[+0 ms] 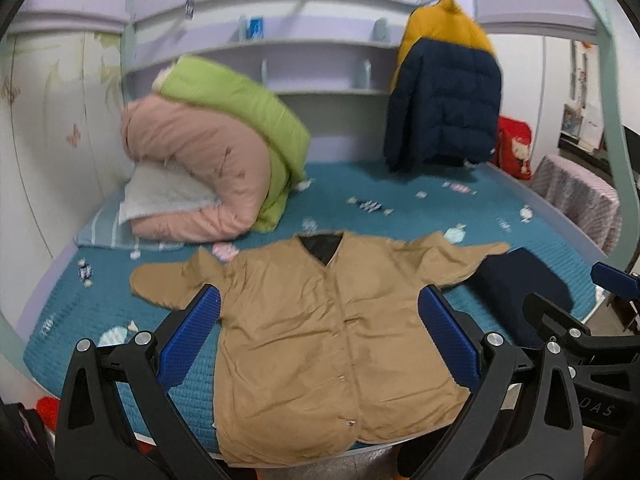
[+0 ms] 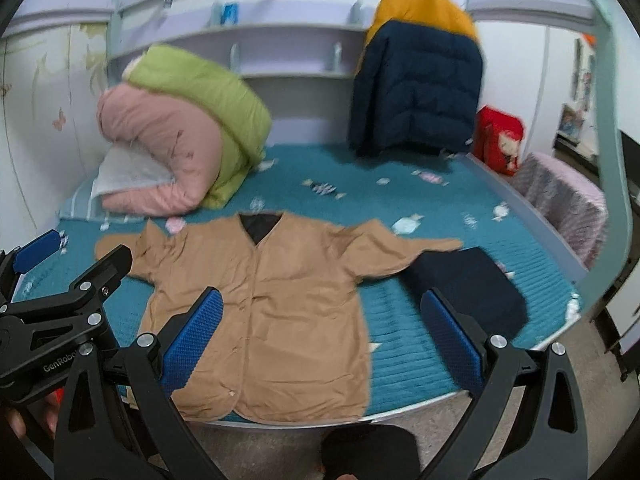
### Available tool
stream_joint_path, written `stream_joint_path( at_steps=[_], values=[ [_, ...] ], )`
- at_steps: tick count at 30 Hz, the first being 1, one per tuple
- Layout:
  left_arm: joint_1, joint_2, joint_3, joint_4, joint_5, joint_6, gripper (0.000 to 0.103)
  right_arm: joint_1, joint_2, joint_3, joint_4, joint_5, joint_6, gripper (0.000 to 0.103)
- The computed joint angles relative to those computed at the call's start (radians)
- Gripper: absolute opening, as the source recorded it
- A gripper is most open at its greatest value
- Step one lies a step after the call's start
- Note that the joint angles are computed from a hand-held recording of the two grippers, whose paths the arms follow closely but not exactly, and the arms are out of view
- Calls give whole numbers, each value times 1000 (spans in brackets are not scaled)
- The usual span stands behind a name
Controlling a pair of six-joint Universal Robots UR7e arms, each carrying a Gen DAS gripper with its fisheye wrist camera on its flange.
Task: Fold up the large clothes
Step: 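Lower both grippers toward the tan jacket's sleeves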
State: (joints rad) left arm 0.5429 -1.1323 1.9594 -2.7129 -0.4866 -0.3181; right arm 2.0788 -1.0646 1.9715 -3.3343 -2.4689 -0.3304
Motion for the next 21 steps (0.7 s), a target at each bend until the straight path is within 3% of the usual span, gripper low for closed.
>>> stream_joint_path(
  at_steps=[7,13,18,21],
  values=[
    [219,32,-59,6,-95,13,98,-92,170,-166,194,130,76,96],
    [432,76,-185,41,-210,16,98,-143,386,-399,326,181,83,96],
    [584,129,-316,47,-222,64,98,-171,559,-623,445,206,73,96],
    [691,163,-426,74,-231,49,98,-180,638,-723,458,218,47,96]
  ],
)
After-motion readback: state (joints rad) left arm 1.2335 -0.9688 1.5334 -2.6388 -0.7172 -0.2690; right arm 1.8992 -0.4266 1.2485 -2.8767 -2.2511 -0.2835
